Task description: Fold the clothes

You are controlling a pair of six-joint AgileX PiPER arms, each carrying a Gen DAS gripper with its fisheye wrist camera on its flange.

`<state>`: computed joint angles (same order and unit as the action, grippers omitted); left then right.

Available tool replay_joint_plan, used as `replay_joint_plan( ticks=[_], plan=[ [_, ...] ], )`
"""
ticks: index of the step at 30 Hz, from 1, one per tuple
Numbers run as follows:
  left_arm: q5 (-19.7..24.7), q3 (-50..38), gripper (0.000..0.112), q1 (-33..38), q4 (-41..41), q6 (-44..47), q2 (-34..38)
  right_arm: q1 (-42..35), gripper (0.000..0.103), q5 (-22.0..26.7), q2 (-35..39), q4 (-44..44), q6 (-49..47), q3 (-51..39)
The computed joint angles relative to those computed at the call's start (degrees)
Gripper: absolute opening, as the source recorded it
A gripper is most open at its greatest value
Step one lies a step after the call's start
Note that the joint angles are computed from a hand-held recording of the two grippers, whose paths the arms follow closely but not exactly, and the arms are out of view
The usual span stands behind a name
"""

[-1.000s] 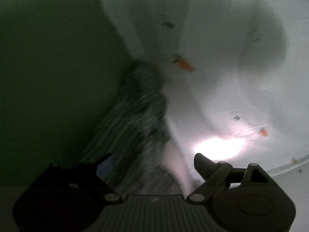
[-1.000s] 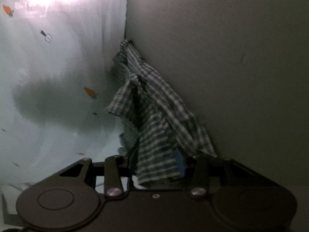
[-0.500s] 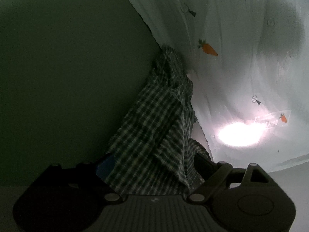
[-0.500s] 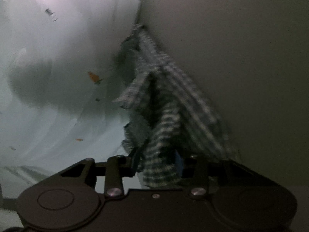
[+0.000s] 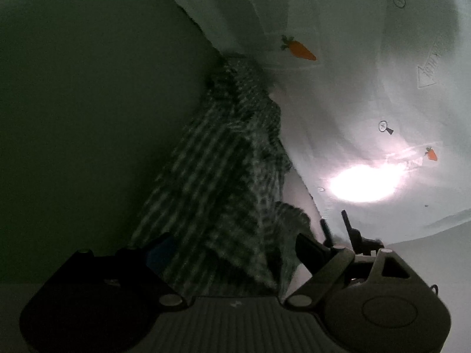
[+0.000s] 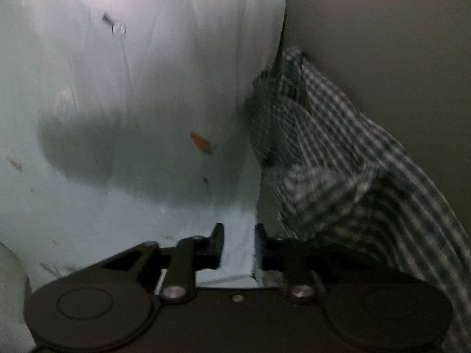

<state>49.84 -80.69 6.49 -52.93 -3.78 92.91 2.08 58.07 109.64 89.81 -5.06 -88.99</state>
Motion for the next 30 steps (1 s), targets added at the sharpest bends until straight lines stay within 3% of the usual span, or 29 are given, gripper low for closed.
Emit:
replay_joint_plan(
  ticks=[4, 8, 15, 17, 21, 24, 30],
  plan=[
    [0.3, -4.0, 0.089, -0.9, -3.1, 1.1, 4.9, -2.2, 0.026, -0.4, -3.5, -2.2, -1.5, 4.0],
    [1.6, -8.2, 0.089, -1.5, -12.1, 5.0, 10.4, -6.0, 0.026, 0.6, -8.9, -4.5, -2.1, 11.9],
    [0.4, -23.6, 0.089, -2.5, -21.4, 4.3, 21.3, -10.2, 0.026, -1.1, -16.6, -6.0, -0.9, 23.9],
    [-0.2, -28.6, 0.089, -2.4, -20.0, 2.5, 22.9, -10.0, 0.027, -1.2, -16.9, -7.5, -0.4, 23.9],
    [1.2, -32.5, 0.089, -2.1, -8.2, -2.3, 21.1, -10.4, 0.032, 0.6, -17.8, -11.0, 1.5, 23.8],
    [2.2, -25.9, 0.089, -1.2, -3.0, -3.1, 15.2, -10.4, 0.039, 2.0, -19.1, -13.5, 3.7, 24.7],
    [3.2, 0.1, 0.089, 3.8, -0.8, -6.2, -4.0, -11.0, 0.052, 6.6, -22.6, -19.1, 10.3, 27.9]
  ],
)
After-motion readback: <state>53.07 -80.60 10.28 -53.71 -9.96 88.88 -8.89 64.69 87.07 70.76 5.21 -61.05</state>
